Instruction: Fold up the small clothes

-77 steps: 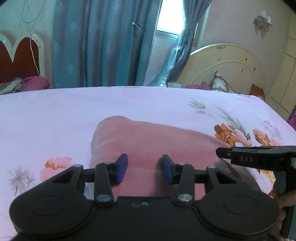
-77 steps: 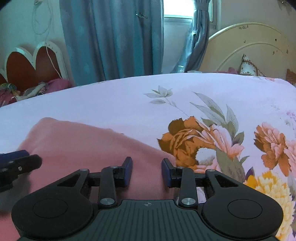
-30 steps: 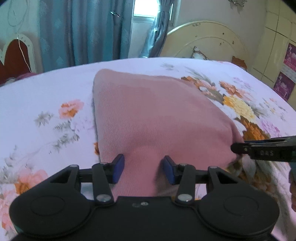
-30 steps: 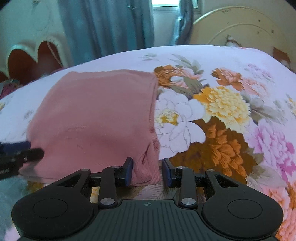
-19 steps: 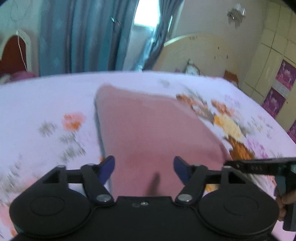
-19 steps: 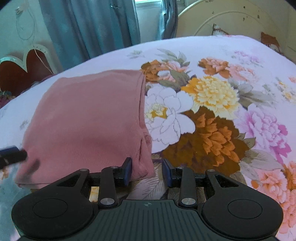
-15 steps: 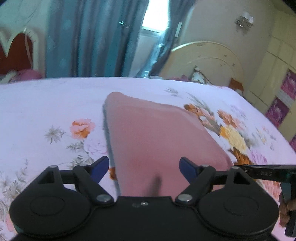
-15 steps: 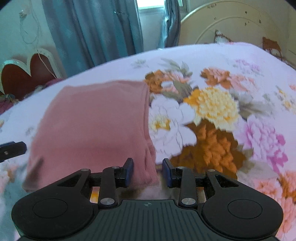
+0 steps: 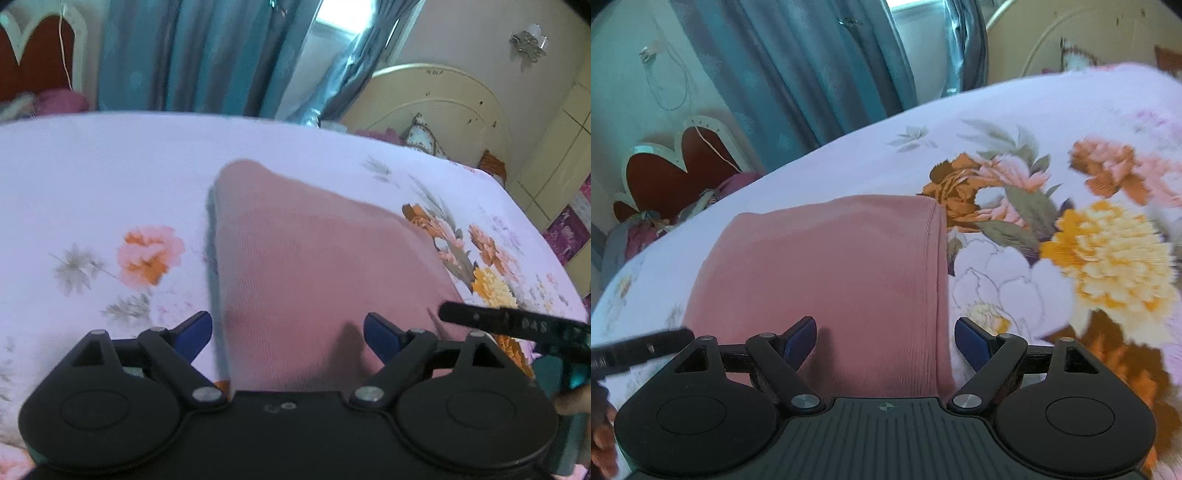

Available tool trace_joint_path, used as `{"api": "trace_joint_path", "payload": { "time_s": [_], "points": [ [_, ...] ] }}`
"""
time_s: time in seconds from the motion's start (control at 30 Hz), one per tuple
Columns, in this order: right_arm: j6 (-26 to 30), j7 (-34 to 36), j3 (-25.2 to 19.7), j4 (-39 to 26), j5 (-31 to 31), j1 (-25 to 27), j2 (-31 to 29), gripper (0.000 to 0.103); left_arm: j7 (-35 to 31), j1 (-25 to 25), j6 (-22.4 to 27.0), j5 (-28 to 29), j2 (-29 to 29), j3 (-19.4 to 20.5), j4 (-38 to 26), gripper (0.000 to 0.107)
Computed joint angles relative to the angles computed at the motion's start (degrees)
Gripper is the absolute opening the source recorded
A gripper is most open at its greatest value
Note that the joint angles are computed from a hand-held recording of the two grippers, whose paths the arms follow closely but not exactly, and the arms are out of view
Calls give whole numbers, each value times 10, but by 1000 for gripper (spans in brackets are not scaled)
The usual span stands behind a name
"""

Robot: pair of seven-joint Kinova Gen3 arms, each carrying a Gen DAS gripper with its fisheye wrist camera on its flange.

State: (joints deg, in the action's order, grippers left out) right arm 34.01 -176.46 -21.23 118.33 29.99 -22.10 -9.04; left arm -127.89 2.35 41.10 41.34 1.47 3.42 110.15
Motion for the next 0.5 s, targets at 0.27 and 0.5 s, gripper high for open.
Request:
{"api": "trace_joint_path", "payload": {
  "time_s": [0.27, 0.5],
  "points": [
    [-182, 17, 138, 74, -2, -58, 0, 81, -44, -35, 43, 88, 64, 10, -8, 82],
    [-152, 89, 3, 39, -31, 64, 28, 38, -41, -25, 12, 86, 50, 20, 1, 54]
  ]
}}
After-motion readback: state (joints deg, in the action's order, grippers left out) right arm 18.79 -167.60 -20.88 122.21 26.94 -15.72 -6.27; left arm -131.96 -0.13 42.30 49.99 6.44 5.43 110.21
